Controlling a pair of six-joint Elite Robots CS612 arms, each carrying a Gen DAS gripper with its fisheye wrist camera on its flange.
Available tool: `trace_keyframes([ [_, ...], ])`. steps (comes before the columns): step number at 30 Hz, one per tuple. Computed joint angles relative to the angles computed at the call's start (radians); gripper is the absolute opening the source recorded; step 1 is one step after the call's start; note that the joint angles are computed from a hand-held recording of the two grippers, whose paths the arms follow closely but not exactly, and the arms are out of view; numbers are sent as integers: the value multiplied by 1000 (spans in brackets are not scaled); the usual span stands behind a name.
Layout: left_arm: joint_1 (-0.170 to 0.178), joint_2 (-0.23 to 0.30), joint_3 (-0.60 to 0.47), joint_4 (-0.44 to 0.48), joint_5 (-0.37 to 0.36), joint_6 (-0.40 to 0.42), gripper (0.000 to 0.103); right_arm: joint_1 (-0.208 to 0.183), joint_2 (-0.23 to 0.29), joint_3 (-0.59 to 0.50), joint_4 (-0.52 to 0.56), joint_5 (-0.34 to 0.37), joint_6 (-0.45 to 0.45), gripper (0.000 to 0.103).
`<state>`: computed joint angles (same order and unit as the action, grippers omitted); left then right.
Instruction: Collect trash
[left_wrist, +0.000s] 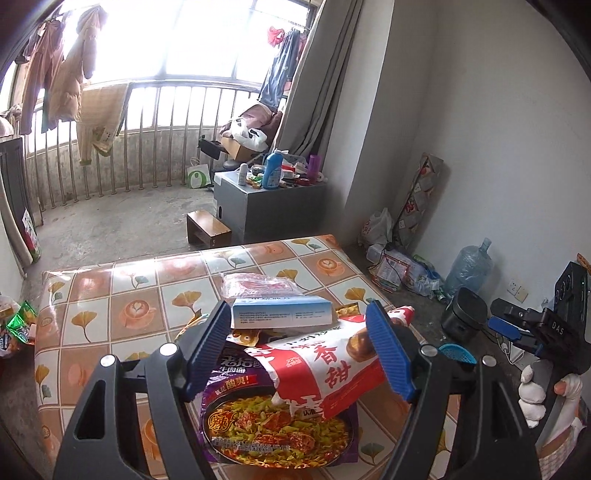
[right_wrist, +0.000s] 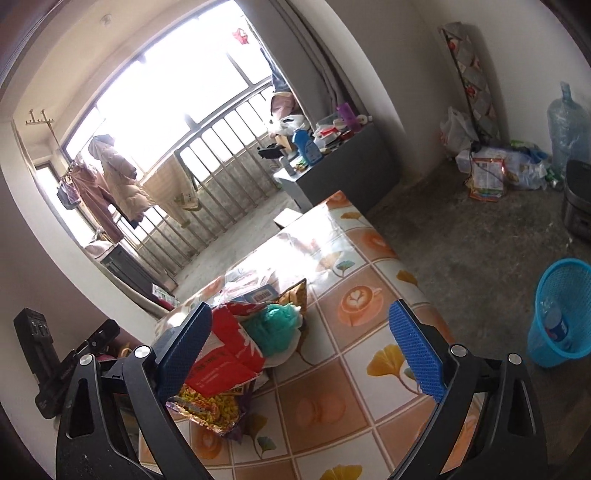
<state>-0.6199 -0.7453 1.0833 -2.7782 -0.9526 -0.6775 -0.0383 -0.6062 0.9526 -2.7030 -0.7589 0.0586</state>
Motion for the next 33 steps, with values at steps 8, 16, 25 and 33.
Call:
trace_keyframes([
  [8, 28, 3, 16, -1, -66, -54, 54, 19, 20, -59, 156, 83, -45, 79],
  [16, 66, 41, -36, 99, -202, -109, 38, 51, 62, -165, 301, 88, -115, 72],
  [25, 72, 29, -2, 90, -321, -63, 37, 55, 58, -181, 493, 110, -272, 42],
  [33, 54, 7, 30, 78, -420, 14, 37, 40, 3, -103, 586, 125, -456, 25],
])
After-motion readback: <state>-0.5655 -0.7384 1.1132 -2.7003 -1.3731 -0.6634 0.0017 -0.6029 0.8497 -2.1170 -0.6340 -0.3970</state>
